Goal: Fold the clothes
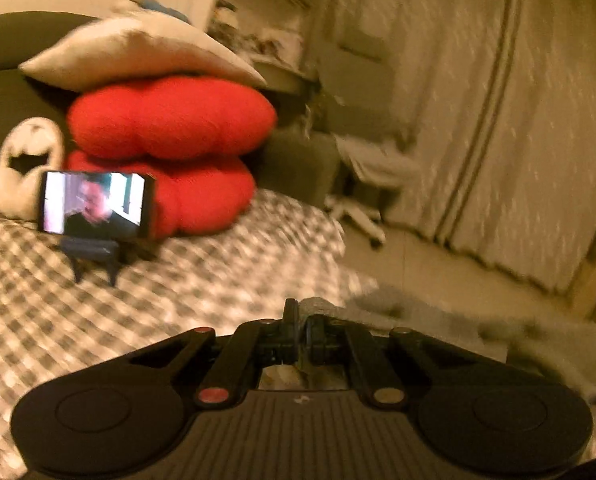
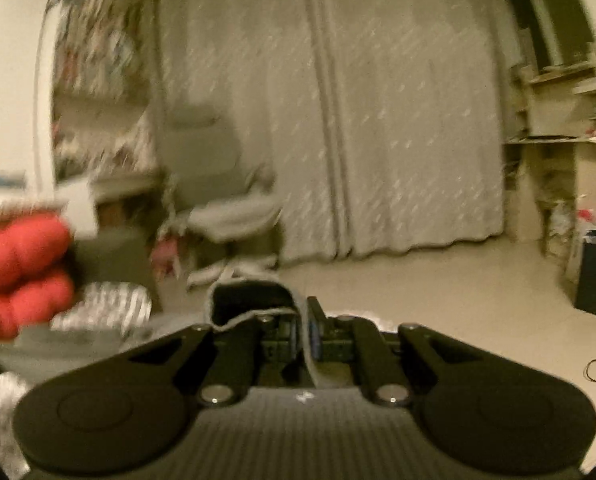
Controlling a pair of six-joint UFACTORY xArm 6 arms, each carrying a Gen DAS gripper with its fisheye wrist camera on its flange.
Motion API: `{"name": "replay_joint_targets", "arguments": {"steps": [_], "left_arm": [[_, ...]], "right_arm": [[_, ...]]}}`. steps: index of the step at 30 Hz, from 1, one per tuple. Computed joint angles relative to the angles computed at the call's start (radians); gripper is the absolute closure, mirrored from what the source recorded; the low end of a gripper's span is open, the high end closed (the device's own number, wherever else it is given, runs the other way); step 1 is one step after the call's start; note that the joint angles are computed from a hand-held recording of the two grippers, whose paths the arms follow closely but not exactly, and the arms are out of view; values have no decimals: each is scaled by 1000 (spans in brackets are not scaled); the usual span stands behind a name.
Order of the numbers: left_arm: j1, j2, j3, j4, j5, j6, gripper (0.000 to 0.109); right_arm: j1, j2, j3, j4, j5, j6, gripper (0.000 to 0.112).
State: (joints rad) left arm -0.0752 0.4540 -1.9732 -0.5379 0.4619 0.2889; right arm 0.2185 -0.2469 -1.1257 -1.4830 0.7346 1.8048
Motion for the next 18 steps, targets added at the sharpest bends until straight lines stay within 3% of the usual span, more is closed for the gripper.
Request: {"name": "replay_joint_targets", "arguments": {"steps": [3, 6, 9, 12, 14, 18], "left_arm": [[30, 9, -16, -55, -68, -4, 105], [58, 24, -42, -37, -73, -45, 105], [80, 70, -126, 147, 69, -166, 105], [99, 164, -286, 245, 267, -258, 105], [106, 189, -329, 227, 316, -262, 105], [109, 135, -253, 160, 267, -195, 105]], "right_arm": [[16, -53, 44, -124, 76, 154, 106], [12, -78, 64, -111, 135, 175, 106], [-45, -80, 58, 44, 71, 89, 105], [-94, -41, 22, 272, 24, -99, 105], [-130, -29, 21, 403, -26, -164, 104], [-172, -11, 34, 547, -113, -199, 100]]}}
